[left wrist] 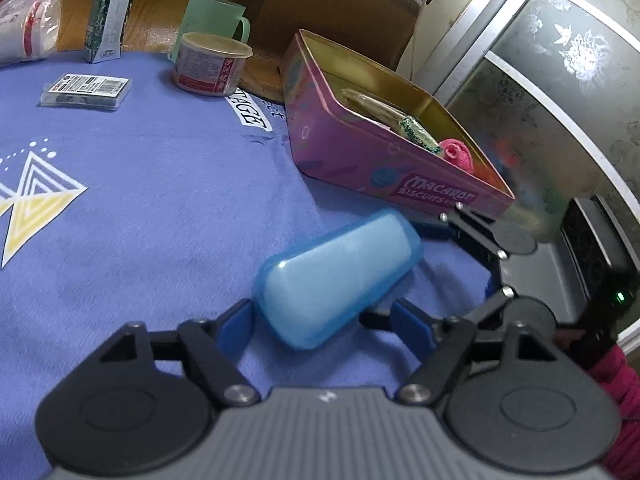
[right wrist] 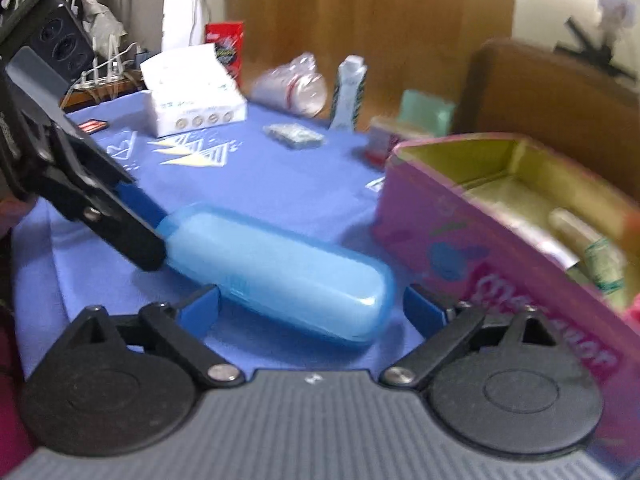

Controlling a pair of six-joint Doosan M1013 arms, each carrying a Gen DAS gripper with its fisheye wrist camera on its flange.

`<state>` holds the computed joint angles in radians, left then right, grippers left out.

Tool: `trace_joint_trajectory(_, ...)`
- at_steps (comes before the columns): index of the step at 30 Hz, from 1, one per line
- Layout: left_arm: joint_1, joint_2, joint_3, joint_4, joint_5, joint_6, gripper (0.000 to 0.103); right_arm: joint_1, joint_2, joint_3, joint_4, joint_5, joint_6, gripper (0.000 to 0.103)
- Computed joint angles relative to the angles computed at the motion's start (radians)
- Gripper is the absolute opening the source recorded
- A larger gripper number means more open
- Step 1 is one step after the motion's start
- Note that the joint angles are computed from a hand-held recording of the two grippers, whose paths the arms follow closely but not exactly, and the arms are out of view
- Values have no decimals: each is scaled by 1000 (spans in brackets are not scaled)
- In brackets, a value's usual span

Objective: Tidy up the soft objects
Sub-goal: 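Lift the blue case and carry it toward the pink tin, then lower the blue case into the pink tin and open the left gripper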

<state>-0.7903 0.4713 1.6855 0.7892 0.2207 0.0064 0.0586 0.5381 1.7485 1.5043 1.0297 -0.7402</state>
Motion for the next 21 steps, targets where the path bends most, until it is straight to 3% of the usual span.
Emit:
trace_joint_trajectory(3, 6, 1, 2, 22, -6, -20, 76, -9, -11, 36, 32, 5, -20, 88)
trace_joint_trajectory(8, 15, 7, -6, 0, -20, 14, 78, -46, -26, 106, 88, 67, -59, 88)
trace_joint_trajectory(12, 9, 16, -18, 38, -2, -2, 79, -37, -36, 145, 149, 18, -157, 87)
trace_joint_trajectory(14, 7, 18, -22, 42, 1, 5, 78, -27, -38, 137, 143, -7, -128, 86)
trace_joint_trajectory(15, 4, 18, -25, 65, 16, -14, 78, -25, -39, 135, 146, -15, -108, 75)
trace_joint_trajectory(17, 2, 17, -37, 83, 37, -18, 78, -17, -40, 129, 148, -38, -50, 75)
trace_joint_trajectory(21, 7, 11, -73, 182, 36, -48, 79, -30, -48, 143, 216, 7, -59, 71)
